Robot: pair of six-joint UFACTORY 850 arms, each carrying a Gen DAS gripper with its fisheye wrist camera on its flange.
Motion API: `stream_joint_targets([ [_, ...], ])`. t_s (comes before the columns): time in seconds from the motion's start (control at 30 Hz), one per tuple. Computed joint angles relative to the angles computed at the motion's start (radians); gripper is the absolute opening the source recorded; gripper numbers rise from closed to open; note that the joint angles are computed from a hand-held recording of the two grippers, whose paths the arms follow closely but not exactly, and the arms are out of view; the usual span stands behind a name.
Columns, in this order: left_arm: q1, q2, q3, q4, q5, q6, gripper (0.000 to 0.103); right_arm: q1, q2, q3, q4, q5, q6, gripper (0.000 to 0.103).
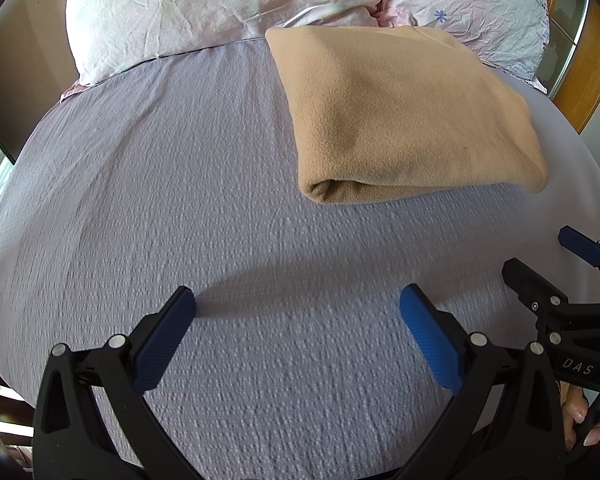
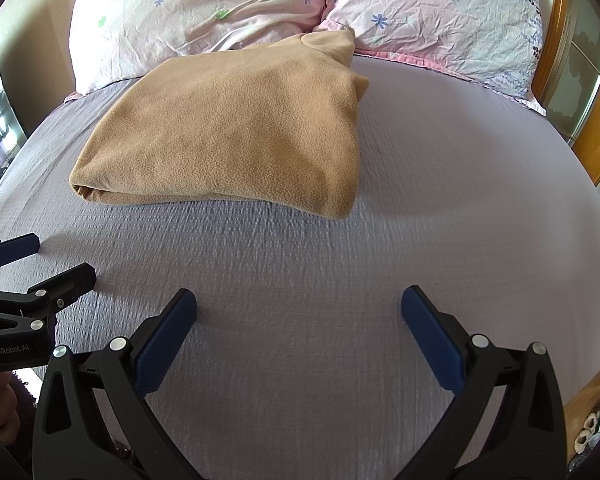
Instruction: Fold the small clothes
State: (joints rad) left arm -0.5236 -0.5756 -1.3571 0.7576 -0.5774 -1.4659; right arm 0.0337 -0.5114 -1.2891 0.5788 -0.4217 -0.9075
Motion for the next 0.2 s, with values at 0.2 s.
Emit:
stream_joint_targets([
  [0.2, 0.0, 0.002, 0.005, 0.009, 0.002, -0.01, 0.101, 0.002, 0.0, 0.001, 0.0, 0.003, 0.002, 0.102],
])
